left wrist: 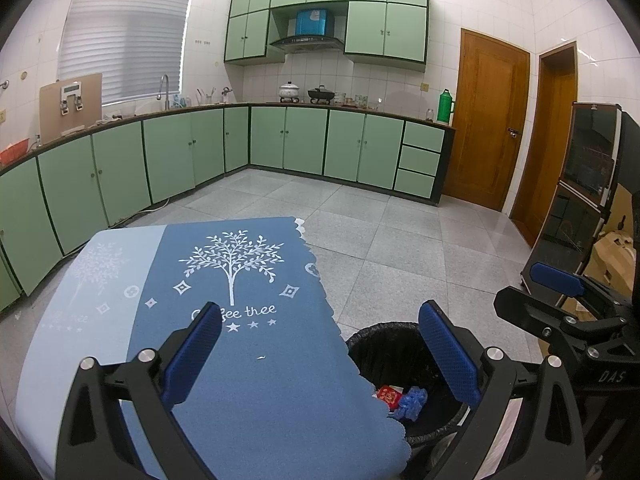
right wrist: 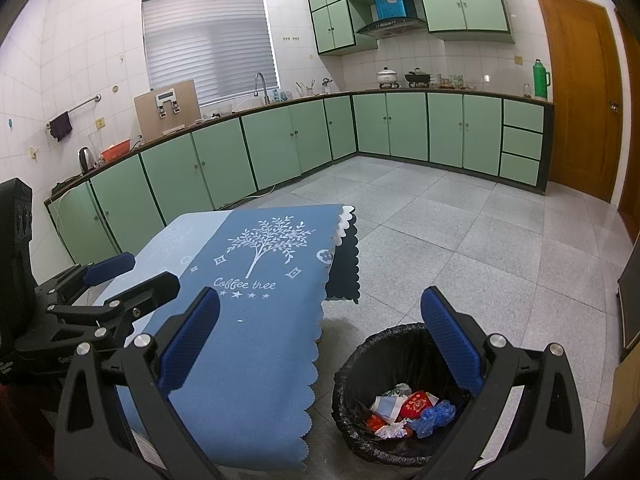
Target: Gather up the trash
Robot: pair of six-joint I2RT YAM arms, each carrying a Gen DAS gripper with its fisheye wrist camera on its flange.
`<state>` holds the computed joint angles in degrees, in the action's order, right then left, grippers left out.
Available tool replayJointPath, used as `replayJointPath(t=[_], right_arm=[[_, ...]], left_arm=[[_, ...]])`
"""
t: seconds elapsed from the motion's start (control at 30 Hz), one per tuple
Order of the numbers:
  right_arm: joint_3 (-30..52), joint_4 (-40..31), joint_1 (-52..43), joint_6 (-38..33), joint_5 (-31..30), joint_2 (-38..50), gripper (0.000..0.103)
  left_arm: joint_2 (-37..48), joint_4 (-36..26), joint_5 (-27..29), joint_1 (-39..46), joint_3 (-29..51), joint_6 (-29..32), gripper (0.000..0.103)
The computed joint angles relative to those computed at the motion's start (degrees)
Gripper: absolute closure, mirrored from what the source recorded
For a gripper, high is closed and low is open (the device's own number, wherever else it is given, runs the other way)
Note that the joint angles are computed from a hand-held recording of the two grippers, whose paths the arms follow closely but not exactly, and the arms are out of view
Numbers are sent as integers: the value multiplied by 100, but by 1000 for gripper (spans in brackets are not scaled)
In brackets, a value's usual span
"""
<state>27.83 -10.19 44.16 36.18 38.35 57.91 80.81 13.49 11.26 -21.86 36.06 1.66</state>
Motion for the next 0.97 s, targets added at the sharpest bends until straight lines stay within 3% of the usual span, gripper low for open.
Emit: replayJointPath(t=[0.97], right_arm=[[-253,239,-148,-116,-157,7,5]], left_arm=[[33,7,0,8,-12,-9,6]])
